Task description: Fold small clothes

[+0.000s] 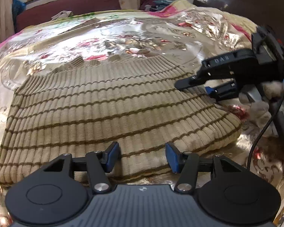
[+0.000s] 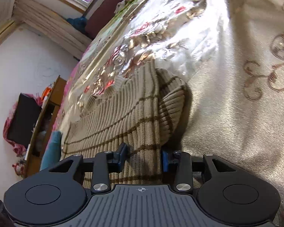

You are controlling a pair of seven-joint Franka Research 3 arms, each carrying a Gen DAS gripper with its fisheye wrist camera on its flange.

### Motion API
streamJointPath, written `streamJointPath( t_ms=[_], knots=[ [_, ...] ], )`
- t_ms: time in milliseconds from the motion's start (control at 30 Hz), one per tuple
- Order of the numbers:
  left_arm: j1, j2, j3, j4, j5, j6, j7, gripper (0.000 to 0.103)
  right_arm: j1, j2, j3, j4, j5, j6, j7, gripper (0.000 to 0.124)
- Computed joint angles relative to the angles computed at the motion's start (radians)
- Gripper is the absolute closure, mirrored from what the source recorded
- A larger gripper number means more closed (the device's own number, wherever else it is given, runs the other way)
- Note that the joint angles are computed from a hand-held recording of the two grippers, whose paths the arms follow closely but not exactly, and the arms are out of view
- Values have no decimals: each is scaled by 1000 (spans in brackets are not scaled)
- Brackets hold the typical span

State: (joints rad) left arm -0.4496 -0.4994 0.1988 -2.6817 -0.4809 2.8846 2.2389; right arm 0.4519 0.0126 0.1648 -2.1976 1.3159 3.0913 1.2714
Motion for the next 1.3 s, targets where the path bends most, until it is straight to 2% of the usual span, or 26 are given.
streamJointPath(
  t_ms=[100, 267, 367, 400, 500, 533, 633, 833, 900, 1000, 1133, 1300],
  knots=[
    [7, 12, -12, 1, 11, 4, -8, 46, 0, -1, 1, 8, 85, -1, -67, 88],
    [0, 19, 0, 10, -8, -4, 4, 45, -3, -11, -6, 14, 271, -20, -220, 89],
    [2, 26, -5, 11, -17, 1, 7, 45, 4, 10, -1, 28, 243, -6, -194, 87],
    [2, 26, -4, 12, -20, 0, 9, 44, 9, 18, 3, 30, 193, 12, -147, 87],
    [-7, 22, 11, 16, -44, -10, 25, 44, 16, -6, -5, -31, -226, 17, 238, 99],
    [-8, 21, 16, 17, -53, -12, 31, 44, 13, -21, -5, -44, -289, 8, 305, 101],
    [-11, 14, 32, 18, -86, -15, 53, 44, 23, -68, -7, -56, -265, 3, 316, 103],
    [3, 2, 57, 26, -129, -29, 108, 44, 2, -58, 7, 4, -579, -31, 671, 104],
    [13, -3, 73, 31, -146, -38, 132, 44, 5, -32, 6, 54, -646, -45, 745, 104],
    [37, -13, 98, 33, -178, -44, 161, 44, 18, 29, 6, 147, -743, -58, 855, 104],
    [92, -17, 120, 37, -204, -53, 179, 44, 68, 147, -29, 325, -966, -130, 1057, 104],
    [156, -16, 150, 45, -248, -72, 194, 44, 130, 323, -59, 586, -1087, -241, 1157, 105]
  ],
)
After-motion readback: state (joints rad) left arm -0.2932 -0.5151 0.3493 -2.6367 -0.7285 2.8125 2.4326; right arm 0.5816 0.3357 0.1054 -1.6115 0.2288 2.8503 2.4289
